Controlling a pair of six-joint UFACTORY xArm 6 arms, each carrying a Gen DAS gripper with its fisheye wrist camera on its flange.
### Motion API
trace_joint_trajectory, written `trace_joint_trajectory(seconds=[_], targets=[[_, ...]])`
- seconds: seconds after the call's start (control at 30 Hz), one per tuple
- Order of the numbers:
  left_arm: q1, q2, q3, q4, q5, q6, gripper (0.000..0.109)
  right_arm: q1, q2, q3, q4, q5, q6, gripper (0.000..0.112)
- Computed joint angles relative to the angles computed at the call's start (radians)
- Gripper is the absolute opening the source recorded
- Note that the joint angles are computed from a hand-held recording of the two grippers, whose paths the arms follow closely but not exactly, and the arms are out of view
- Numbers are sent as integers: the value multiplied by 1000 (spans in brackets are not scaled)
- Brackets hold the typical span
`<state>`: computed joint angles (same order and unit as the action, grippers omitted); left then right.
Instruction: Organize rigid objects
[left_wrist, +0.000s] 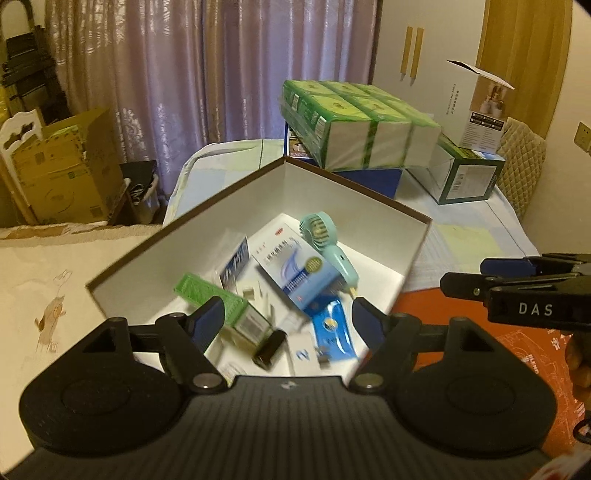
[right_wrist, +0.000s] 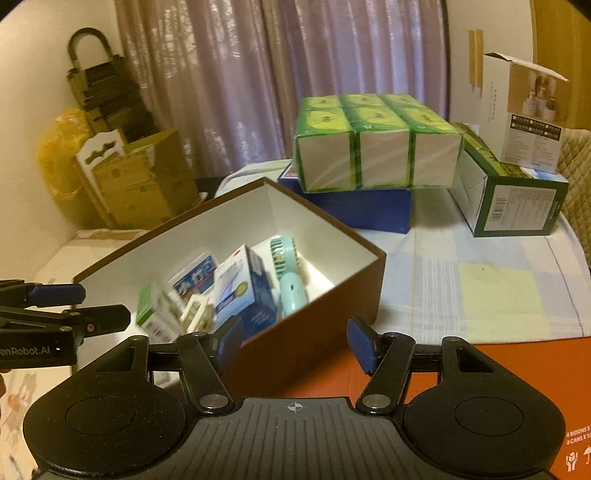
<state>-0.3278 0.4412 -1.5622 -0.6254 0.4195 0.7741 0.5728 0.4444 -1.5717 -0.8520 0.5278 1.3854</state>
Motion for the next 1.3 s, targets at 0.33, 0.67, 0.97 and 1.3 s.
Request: trace_joint_trajectory(seconds=[0.33,0.67,0.97,1.3], targets=[[-91,-250,368,198,-181,-317,73,-14,-248,338,-74,-137,11,60],[-164,-453,650,632,-254,-849,72,-26,-472,629,-39,-233,-67,60],[-242,-601,816,953,-235,-1238,72,-3,-699,883,46,-255,-152,60],[-319,-726,932,1009,-179,-1342,69,88,-916,1069,147,-158,-162,60]])
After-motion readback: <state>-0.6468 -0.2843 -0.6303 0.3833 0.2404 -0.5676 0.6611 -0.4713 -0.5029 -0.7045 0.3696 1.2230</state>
